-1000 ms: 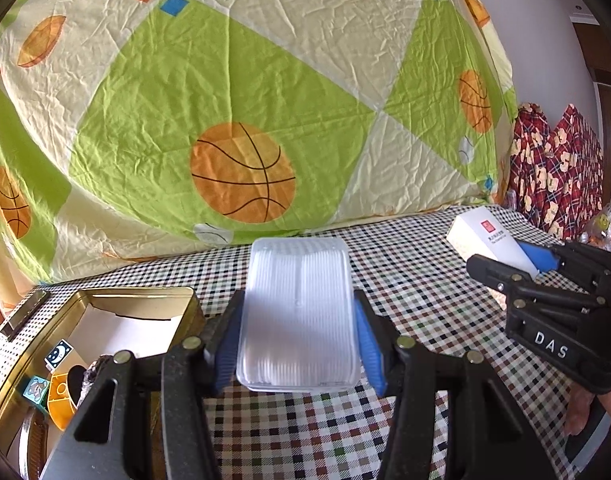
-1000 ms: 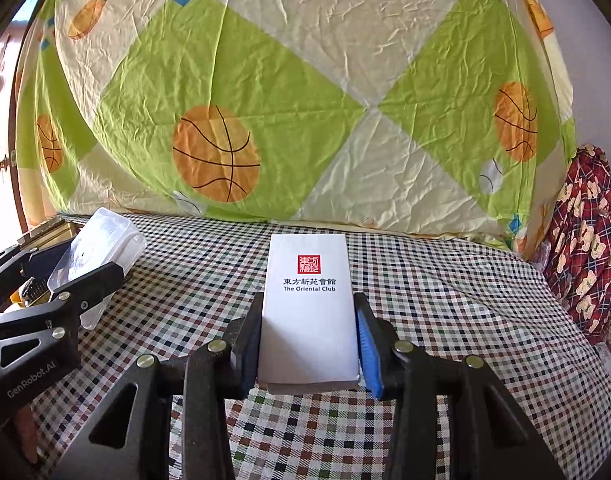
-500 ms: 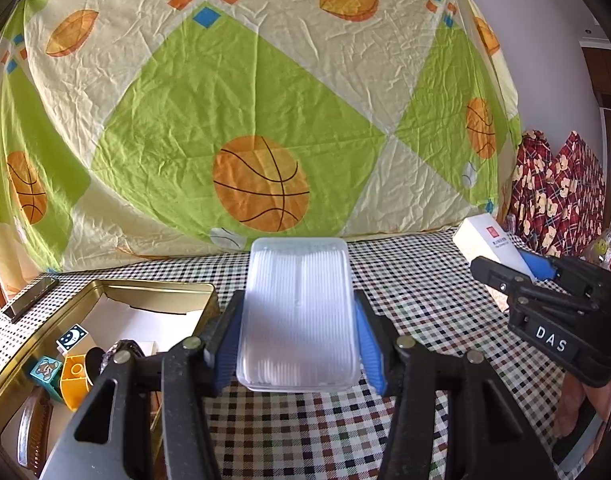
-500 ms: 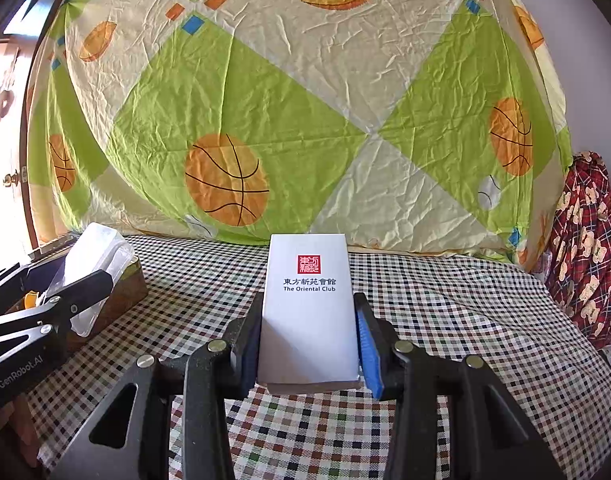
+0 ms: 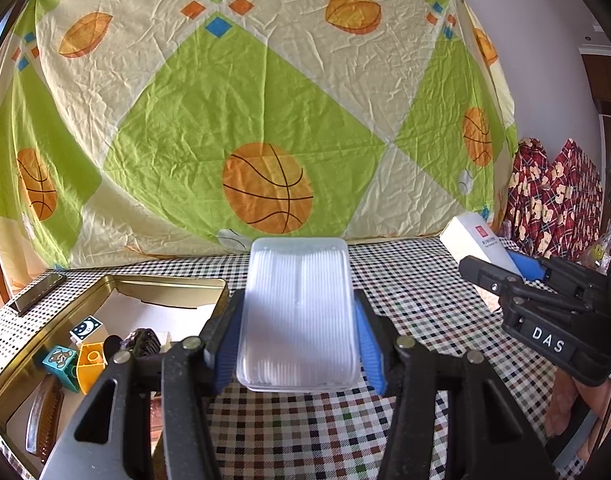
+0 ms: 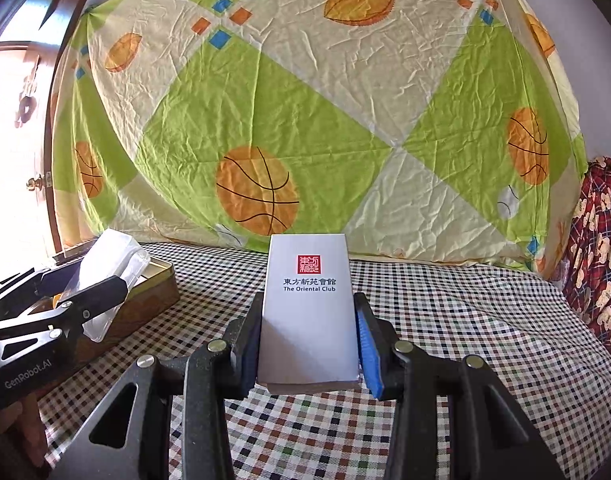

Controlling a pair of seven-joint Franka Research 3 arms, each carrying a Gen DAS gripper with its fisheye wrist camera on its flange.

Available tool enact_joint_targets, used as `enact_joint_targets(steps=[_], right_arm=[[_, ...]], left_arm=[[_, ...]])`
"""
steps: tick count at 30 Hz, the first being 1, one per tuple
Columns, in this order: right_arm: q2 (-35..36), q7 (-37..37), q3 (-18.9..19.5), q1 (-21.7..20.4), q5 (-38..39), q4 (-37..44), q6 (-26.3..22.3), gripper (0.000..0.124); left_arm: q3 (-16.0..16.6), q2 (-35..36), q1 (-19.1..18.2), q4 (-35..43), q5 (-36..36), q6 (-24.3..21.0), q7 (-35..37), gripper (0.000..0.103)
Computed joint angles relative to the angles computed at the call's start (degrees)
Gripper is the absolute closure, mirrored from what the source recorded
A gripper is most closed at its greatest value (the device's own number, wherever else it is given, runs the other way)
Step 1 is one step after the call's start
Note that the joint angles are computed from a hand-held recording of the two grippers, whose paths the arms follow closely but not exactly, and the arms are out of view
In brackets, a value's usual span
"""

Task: Organize rigid objects
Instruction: 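Carry the clear plastic box and white card box over the gold tin with both grippers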

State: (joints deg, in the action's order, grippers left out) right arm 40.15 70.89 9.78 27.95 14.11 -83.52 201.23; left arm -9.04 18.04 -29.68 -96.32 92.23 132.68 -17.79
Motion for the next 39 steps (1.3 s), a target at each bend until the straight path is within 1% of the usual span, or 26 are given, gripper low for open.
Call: enact_joint_targets(steps=[4,9,18,22,28,33,39], right_arm=[[-0.07,0.95,3.55,-2.76,-4.06,-0.95,0.65,0.08],[-0.22,3.02,6.53,-5.27,-8.44,-2.24,1.44,0.08],[-0.5,6.33,9.37,-7.67,-15.06,-3.96,2.08,0.08],[-0.94,6.9,9.35,-7.39,-16.61,-4.8,2.32,0.08],[-1.56,5.99,7.82,-5.45,-16.6,-5.5,2.51,0.08],[-1.7,4.86,7.28,-4.29,-16.52,-5.76,2.7,0.08],[-1.15,4.67,9.17,-5.17,-18.3,-5.37,2.04,0.08]], left_arm=[[-0.22,-1.07,-0.05,-1.5,0.25,-0.38,-0.82,0.052],[-0.81,-2.15,0.1,-2.94,0.62,-1.09,-1.46,0.052],[-1.86,-4.06,0.72,-5.49,1.37,-1.95,-2.86,0.052],[-2.48,-5.36,1.0,-7.21,1.84,-2.58,-3.68,0.052],[-3.35,-6.9,1.76,-9.21,2.1,-2.9,-4.76,0.052],[-4.07,-8.37,2.27,-11.16,2.27,-3.57,-5.88,0.052],[-4.84,-9.8,2.85,-13.05,2.72,-4.07,-7.01,0.052]])
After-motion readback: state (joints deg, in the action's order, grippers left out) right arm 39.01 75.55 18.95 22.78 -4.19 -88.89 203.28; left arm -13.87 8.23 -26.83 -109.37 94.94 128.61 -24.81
